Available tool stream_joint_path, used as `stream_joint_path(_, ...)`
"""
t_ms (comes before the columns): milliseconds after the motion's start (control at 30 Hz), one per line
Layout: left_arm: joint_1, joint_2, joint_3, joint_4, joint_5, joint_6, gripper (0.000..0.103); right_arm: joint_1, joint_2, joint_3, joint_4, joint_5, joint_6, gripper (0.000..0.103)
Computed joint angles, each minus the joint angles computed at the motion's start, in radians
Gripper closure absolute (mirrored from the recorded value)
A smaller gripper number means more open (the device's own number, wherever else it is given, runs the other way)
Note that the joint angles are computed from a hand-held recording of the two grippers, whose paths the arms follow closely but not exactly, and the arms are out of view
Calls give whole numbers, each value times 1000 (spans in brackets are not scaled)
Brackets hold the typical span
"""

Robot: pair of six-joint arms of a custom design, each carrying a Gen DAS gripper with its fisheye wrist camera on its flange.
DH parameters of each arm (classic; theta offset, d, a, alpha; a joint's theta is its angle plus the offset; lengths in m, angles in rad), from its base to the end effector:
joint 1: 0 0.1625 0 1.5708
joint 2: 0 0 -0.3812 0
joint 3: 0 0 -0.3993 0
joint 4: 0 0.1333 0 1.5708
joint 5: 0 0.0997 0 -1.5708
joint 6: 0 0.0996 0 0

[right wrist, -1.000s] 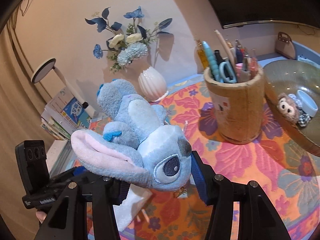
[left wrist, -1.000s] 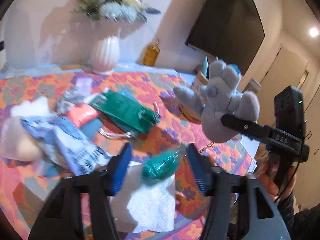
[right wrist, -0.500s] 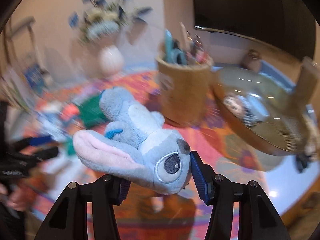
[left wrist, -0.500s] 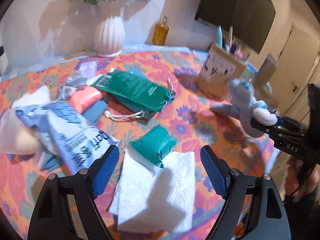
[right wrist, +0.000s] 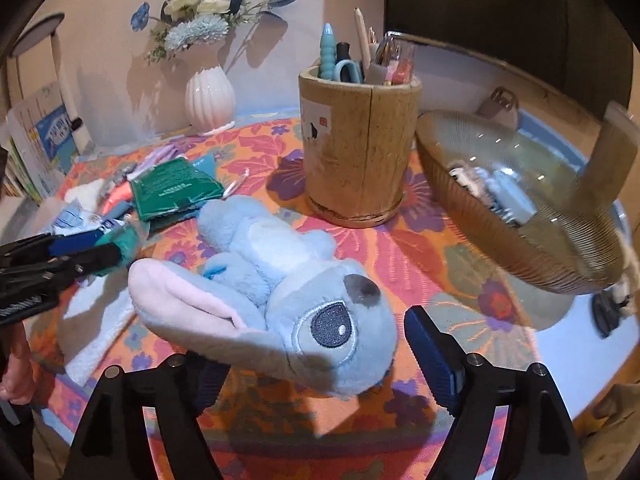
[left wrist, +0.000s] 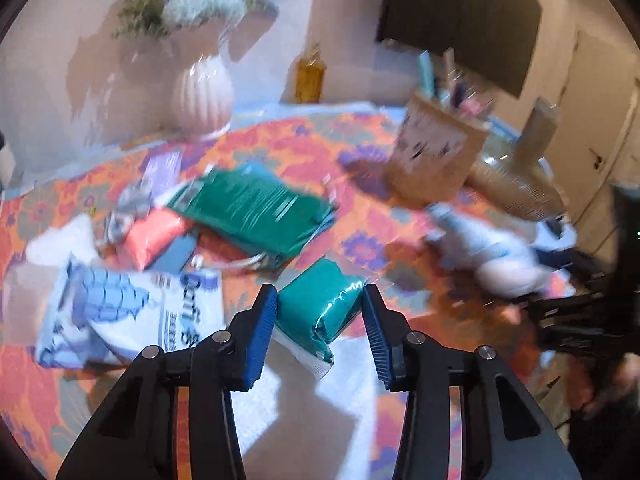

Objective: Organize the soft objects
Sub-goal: 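Carry plush and teal packet to the glass bowl and open both grippers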

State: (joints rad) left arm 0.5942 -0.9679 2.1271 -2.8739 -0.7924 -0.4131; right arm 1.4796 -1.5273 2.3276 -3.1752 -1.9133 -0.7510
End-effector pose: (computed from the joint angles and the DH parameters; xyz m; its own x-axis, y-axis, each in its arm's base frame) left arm -0.2879 -0.4398 0.0547 -0.7707 0.2663 -0.5789 0.5575 0.7217 -0.4103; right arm 0.0601 -0.4387 0.2635 -0.7127 -0.2326 0.6618 -0.5788 0.7279 -0.3675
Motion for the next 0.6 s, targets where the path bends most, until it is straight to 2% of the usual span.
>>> stream_joint_path(100,-27,9,-20,-13,-1,30,63,-32,-6,-24,102,73,53,16)
stream_joint_path(133,-33,14,-29,-19,-7,39,63,-39,-2,-26,106,87,67,20)
stream_joint_path(200,-43,25,-49,-27,-14,62,63,-55,-12,-24,116,125,82,34)
stream_joint_path(333,-70,56,-98,-41,-36,120,63,-66,-82,-9,167,147,76,36)
stream_joint_path(400,-74,79,-132,-47,-73,155,63,-59,-121,-13,206,122,76,36)
stream_joint_path(500,-84,129,-201,-42,-128,204,63,-29,-186,-23,240,18,72,36)
stream_joint_path(600,-68,186,-288,-32,-248,225,63,-37,-261,-47,278,-12,71,36)
